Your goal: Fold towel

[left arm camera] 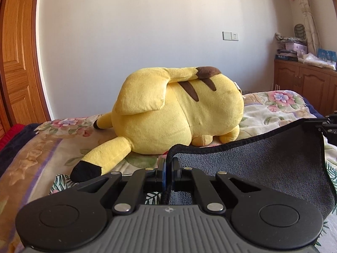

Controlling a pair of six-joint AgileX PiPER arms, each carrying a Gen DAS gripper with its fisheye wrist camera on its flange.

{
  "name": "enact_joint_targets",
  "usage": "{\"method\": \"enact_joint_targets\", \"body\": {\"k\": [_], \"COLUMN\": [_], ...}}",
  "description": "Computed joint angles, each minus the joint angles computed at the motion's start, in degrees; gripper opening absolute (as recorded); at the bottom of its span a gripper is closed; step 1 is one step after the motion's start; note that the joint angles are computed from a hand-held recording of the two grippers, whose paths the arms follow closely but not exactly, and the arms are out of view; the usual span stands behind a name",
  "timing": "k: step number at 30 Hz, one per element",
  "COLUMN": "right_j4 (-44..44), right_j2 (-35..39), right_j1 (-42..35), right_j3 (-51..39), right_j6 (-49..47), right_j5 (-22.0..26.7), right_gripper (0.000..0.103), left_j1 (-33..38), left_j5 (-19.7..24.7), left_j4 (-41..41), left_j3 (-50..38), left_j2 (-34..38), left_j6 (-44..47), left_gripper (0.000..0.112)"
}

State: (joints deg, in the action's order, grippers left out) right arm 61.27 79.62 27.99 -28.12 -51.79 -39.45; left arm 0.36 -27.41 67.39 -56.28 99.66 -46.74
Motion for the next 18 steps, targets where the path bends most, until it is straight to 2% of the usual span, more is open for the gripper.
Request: {"method": "enact_joint_targets", "body": {"k": [7, 13, 18], "right_j4": [-4.6, -5.5, -6.5], "right_j2": [6.6, 12.1, 14.3], "right_j1": [-2.0, -2.4, -3.1], "right_j3": [-0.5, -2.4, -2.8], "right_j6": [5.7, 6.2, 7.4], "right_j5": [-0.4, -0.1, -0.4], "right_gripper": [0.004, 0.004, 0.004], "left_j1": [-2.2, -4.3, -4.9], "left_j5": [2.5, 5.4, 6.7], "left_j4": [-4.2, -8.7, -10.2], "left_j3": [-1.8, -3.1, -4.5], "left_j2": [4.4, 7.4, 9.3], "left_j6": [4.0, 10.5, 11.8], "left_gripper": [0.000, 0.000, 0.000]}}
